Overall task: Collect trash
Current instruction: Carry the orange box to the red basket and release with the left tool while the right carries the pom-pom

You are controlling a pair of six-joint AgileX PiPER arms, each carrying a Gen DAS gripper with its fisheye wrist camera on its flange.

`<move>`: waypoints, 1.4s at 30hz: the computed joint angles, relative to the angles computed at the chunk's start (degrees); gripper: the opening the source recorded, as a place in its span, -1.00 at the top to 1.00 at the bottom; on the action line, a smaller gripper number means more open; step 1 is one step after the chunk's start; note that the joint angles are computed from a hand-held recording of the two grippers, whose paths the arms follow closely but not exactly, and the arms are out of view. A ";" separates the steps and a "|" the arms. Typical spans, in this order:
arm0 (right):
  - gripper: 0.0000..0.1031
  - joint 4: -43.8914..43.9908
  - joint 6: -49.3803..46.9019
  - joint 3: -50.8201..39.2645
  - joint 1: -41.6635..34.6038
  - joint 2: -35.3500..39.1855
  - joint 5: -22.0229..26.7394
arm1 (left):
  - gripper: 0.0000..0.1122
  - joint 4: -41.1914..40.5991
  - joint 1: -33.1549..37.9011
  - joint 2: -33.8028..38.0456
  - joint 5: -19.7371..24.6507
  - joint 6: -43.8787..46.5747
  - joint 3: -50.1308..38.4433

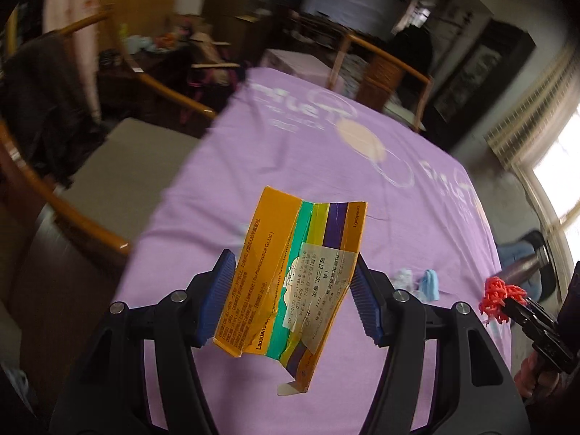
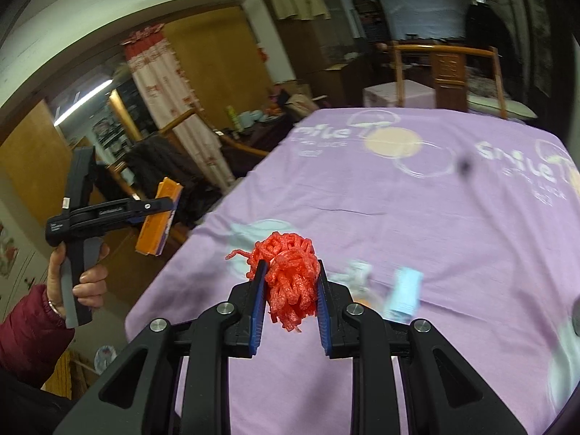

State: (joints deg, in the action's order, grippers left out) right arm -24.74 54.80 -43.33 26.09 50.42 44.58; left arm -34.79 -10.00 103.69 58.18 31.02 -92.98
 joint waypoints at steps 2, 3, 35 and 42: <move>0.52 -2.66 3.42 -2.46 3.97 4.37 -1.38 | -0.09 -1.43 6.62 -2.87 1.14 2.77 2.85; 0.52 -3.87 4.98 -3.46 5.75 6.11 -1.76 | -0.09 -2.09 9.69 -3.65 1.97 4.16 3.69; 0.52 8.79 -12.30 -61.28 26.89 57.89 9.97 | -0.32 5.79 62.20 9.55 9.73 21.30 11.60; 0.52 16.37 -20.38 -74.99 27.48 68.15 12.89 | -0.46 6.90 63.88 4.90 7.31 21.12 12.08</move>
